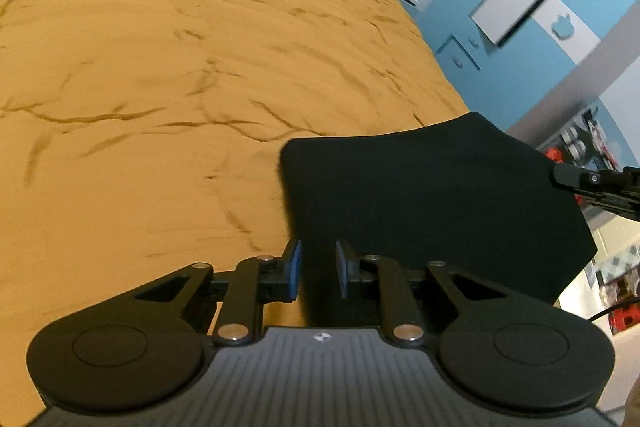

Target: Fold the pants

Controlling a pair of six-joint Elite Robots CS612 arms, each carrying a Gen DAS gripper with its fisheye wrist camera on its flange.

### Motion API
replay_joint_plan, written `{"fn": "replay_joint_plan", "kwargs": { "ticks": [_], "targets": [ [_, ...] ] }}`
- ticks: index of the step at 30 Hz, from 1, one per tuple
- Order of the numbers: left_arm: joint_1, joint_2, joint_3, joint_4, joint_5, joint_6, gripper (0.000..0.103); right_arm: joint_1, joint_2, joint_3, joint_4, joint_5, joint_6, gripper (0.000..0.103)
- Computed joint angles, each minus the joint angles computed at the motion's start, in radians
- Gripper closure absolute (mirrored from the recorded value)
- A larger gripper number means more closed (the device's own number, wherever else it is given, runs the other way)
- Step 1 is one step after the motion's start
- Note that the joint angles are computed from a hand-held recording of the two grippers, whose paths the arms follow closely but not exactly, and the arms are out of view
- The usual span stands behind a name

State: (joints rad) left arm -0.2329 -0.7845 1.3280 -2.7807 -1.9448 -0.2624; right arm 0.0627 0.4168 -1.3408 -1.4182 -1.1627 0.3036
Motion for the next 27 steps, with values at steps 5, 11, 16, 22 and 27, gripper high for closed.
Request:
{"fn": "replay_joint_plan", "kwargs": {
  "ticks": [5, 11, 16, 22, 27],
  "targets": [
    [-0.019, 0.017, -0.028, 0.05, 0.015, 0.047, 0.084, -0.01, 0.033, -0.035, 0.022, -0.032, 0.008, 0.102],
    [-0.035, 0.031, -0.041, 0.096, 0.045, 0.094, 0.085, -0.007, 0.079, -0.059, 0.083, -0.134, 0.031, 0.102],
    [-0.047, 0.04, -0.045, 0.131, 0.091, 0.139, 0.085, -0.009, 0.124, -0.086, 0.115, -0.143, 0.075, 0.102],
    [-0.055, 0.013, -0.018, 0.139, 0.132, 0.176, 0.084, -0.003, 0.136, -0.104, 0.087, -0.16, 0.078, 0.097],
    [-0.037, -0.036, 0.049, 0.101, 0.019, 0.193, 0.084, 0.028, 0.15, -0.179, 0.044, -0.253, -0.024, 0.083]
  ]
}}
